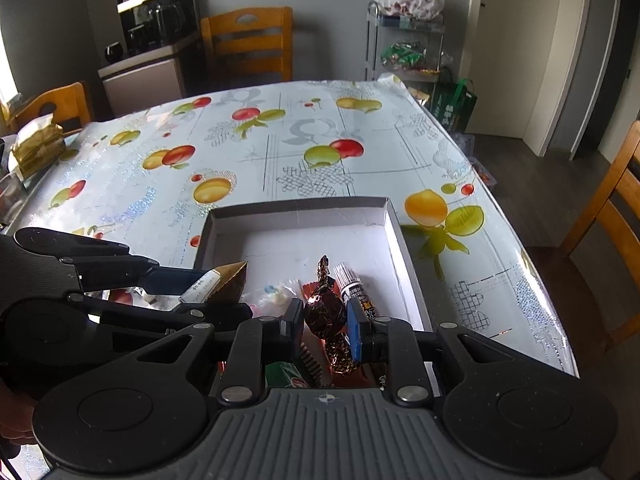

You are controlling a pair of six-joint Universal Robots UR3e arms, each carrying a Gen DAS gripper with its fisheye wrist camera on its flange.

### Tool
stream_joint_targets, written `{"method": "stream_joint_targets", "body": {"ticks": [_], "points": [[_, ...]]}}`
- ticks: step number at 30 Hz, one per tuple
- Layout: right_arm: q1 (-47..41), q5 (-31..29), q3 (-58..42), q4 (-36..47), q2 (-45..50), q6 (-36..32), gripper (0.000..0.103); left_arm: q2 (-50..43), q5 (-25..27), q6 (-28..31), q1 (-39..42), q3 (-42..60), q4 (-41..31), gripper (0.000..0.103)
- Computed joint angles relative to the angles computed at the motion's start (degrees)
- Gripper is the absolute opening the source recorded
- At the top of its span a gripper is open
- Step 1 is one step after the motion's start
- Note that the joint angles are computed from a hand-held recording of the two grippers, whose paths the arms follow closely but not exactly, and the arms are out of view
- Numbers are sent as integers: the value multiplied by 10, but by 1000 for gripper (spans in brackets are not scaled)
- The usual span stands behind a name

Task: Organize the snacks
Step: 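Open the right tool to drop the chocolate in the box while the left tool releases the cookie packet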

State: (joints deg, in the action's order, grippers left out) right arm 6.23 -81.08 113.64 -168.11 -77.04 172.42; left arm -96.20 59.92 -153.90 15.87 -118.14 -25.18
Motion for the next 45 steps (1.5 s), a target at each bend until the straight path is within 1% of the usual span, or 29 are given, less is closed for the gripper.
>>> {"method": "stream_joint_targets", "body": {"ticks": [18, 35, 45], "points": [[-19, 9, -41, 19, 55, -8, 25, -68, 26, -16, -32, 51, 6, 34], [-23, 6, -50, 27, 72, -14, 25, -91, 32, -16, -42, 68, 2, 34], [-21, 6, -58, 34, 76, -14, 25, -90, 29, -17, -41, 69, 1, 36]]}}
